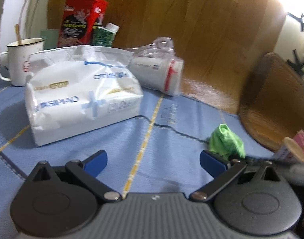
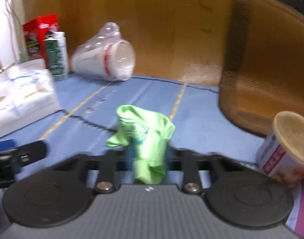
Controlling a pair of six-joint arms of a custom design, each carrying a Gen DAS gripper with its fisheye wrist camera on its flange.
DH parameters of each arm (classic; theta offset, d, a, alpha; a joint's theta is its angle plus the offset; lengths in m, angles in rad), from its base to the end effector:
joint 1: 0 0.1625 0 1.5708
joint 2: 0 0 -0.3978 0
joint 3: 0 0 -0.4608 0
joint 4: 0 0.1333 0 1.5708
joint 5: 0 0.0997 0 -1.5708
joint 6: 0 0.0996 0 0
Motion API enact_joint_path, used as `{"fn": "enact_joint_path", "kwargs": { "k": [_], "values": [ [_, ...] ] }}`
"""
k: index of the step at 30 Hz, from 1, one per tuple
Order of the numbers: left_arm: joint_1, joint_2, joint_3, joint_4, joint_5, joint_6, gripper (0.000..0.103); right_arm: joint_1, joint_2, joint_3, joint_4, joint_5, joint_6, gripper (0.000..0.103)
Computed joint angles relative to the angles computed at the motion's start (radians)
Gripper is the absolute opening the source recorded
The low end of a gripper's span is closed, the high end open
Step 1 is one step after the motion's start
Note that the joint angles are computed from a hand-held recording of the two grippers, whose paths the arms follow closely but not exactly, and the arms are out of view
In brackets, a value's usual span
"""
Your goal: Organize soft objects
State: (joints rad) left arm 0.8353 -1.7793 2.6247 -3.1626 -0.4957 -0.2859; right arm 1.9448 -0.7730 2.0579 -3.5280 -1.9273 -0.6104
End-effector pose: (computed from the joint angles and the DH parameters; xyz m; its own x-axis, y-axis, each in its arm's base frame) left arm -0.0568 -0.3920 0.2398 -0.8618 -0.2722 -0.4281 0.2601 0.4874 -0.8336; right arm 0.2930 -0.4768 -0.0128 -0.6160 -0.5322 0.5807 -0.7798 0.5165 -0.3538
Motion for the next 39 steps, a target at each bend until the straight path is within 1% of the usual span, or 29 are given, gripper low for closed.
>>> {"fn": "enact_joint_path", "kwargs": {
  "k": [1,2,3,5,6,8,9,10,11,12,13,15,18,20,23,25,27,29,30,31,32,33,34,35,36,37,39],
  "values": [
    [0.009,-0.003,0.000,-0.022,-0.042,0.028,0.103,0.000,-0.010,0.024,-0.015,0.007,-0.016,0.012],
    [0.020,-0.019,0.004,-0.036,-0.105,0.055,0.103,-0.003,-0.026,0.057,-0.034,0.020,-0.032,0.011],
    [0.047,-0.042,0.006,-0.035,-0.209,0.084,0.103,-0.007,-0.043,0.090,-0.052,0.033,-0.045,0.011],
    [0.091,-0.085,0.003,0.036,-0.417,0.104,0.102,-0.015,-0.091,0.169,-0.084,0.057,-0.070,0.011],
    [0.101,-0.084,0.000,0.054,-0.478,0.137,0.101,-0.019,-0.117,0.207,-0.097,0.067,-0.079,0.011],
    [0.075,-0.076,0.007,0.072,-0.510,0.212,0.096,-0.031,-0.164,0.277,-0.125,0.088,-0.088,0.011],
    [0.068,-0.074,0.009,0.094,-0.539,0.238,0.087,-0.038,-0.183,0.308,-0.143,0.101,-0.091,0.011],
    [0.066,-0.072,0.006,0.129,-0.583,0.247,0.072,-0.044,-0.193,0.336,-0.174,0.113,-0.099,0.011],
    [0.068,-0.068,0.000,0.166,-0.620,0.243,0.063,-0.046,-0.197,0.355,-0.201,0.117,-0.109,0.011],
    [0.067,-0.065,-0.003,0.196,-0.649,0.239,0.047,-0.049,-0.199,0.375,-0.239,0.125,-0.126,0.011],
    [0.053,-0.066,0.001,0.201,-0.667,0.231,0.038,-0.052,-0.195,0.391,-0.285,0.135,-0.146,0.011],
    [0.020,-0.078,0.008,0.206,-0.676,0.210,0.036,-0.061,-0.208,0.421,-0.322,0.160,-0.159,0.010],
    [-0.040,-0.083,-0.003,0.213,-0.694,0.204,0.036,-0.066,-0.205,0.458,-0.461,0.195,-0.200,0.010],
    [-0.086,-0.047,-0.026,0.200,-0.705,0.216,0.036,-0.082,-0.221,0.488,-0.556,0.231,-0.209,0.010],
    [-0.131,0.067,-0.091,0.175,-0.742,0.250,0.038,-0.110,-0.256,0.516,-0.658,0.258,-0.195,0.010],
    [-0.151,0.174,-0.141,0.146,-0.764,0.272,0.039,-0.143,-0.296,0.539,-0.712,0.265,-0.183,0.010],
    [-0.166,0.271,-0.188,0.126,-0.774,0.297,0.044,-0.179,-0.331,0.555,-0.746,0.265,-0.172,0.010],
    [-0.168,0.354,-0.237,0.132,-0.776,0.293,0.049,-0.216,-0.370,0.560,-0.749,0.254,-0.150,0.010],
    [-0.169,0.401,-0.266,0.139,-0.759,0.278,0.059,-0.234,-0.389,0.559,-0.742,0.249,-0.137,0.012],
    [-0.183,0.431,-0.277,0.141,-0.710,0.255,0.078,-0.250,-0.404,0.553,-0.733,0.238,-0.128,0.014],
    [-0.200,0.466,-0.289,0.129,-0.635,0.235,0.089,-0.259,-0.413,0.545,-0.717,0.219,-0.129,0.015],
    [-0.220,0.496,-0.297,0.121,-0.546,0.210,0.103,-0.267,-0.419,0.532,-0.693,0.198,-0.138,0.030],
    [-0.243,0.519,-0.301,0.112,-0.460,0.186,0.103,-0.277,-0.410,0.525,-0.711,0.182,-0.139,0.043],
    [-0.254,0.531,-0.307,0.113,-0.416,0.177,0.103,-0.287,-0.396,0.519,-0.749,0.173,-0.135,0.064],
    [-0.258,0.531,-0.306,0.110,-0.405,0.178,0.103,-0.300,-0.387,0.518,-0.776,0.179,-0.125,0.069],
    [-0.258,0.521,-0.302,0.108,-0.400,0.181,0.103,-0.314,-0.398,0.525,-0.774,0.196,-0.113,0.070],
    [-0.277,0.512,-0.287,0.099,-0.342,0.170,0.103,-0.336,-0.416,0.538,-0.774,0.222,-0.086,0.070]
  ]
}}
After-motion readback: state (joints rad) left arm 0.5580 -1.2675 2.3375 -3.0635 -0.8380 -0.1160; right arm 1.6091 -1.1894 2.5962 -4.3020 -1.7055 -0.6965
